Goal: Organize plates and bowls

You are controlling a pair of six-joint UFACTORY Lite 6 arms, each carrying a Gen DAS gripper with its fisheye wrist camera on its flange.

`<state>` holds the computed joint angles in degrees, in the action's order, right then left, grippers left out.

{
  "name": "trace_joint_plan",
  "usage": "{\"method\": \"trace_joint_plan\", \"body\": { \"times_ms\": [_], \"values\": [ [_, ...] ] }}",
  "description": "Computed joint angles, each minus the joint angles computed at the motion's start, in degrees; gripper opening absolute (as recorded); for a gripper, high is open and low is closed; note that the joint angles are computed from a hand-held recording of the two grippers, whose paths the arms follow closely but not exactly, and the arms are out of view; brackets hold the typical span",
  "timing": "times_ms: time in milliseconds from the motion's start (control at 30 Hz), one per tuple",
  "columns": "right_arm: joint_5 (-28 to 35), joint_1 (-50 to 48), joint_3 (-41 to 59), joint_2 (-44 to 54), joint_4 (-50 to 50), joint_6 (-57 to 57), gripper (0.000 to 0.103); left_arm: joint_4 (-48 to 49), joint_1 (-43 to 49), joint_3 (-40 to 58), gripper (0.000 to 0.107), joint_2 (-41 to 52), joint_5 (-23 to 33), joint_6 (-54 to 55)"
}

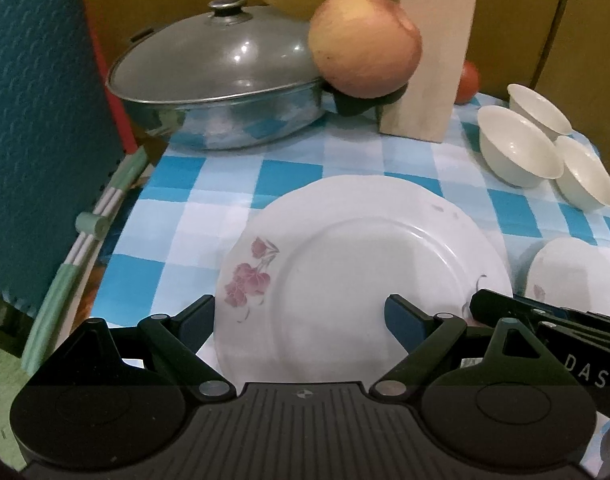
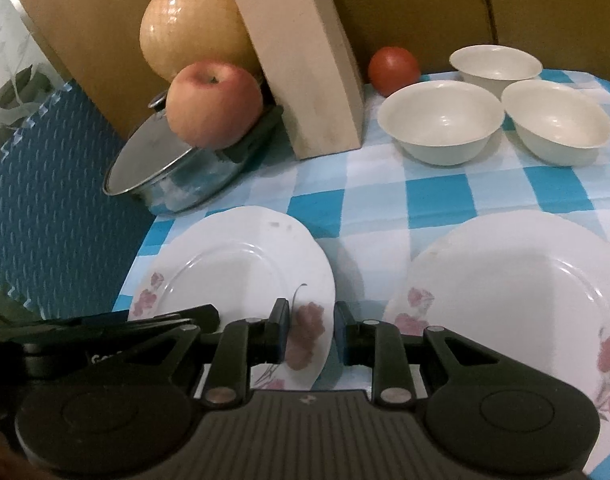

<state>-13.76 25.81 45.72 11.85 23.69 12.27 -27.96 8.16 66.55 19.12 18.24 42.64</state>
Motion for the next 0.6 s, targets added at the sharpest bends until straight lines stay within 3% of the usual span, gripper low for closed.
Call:
{"method": "trace_joint_plan", "body": {
  "times_ms": [600],
  "values": [
    [-0.05,-3.23,-13.36,-14.90,9.74,-8.47,0.024,-5.91,-6.00,-6.72,0.093,-6.52,-0.80,4.23]
  ]
}}
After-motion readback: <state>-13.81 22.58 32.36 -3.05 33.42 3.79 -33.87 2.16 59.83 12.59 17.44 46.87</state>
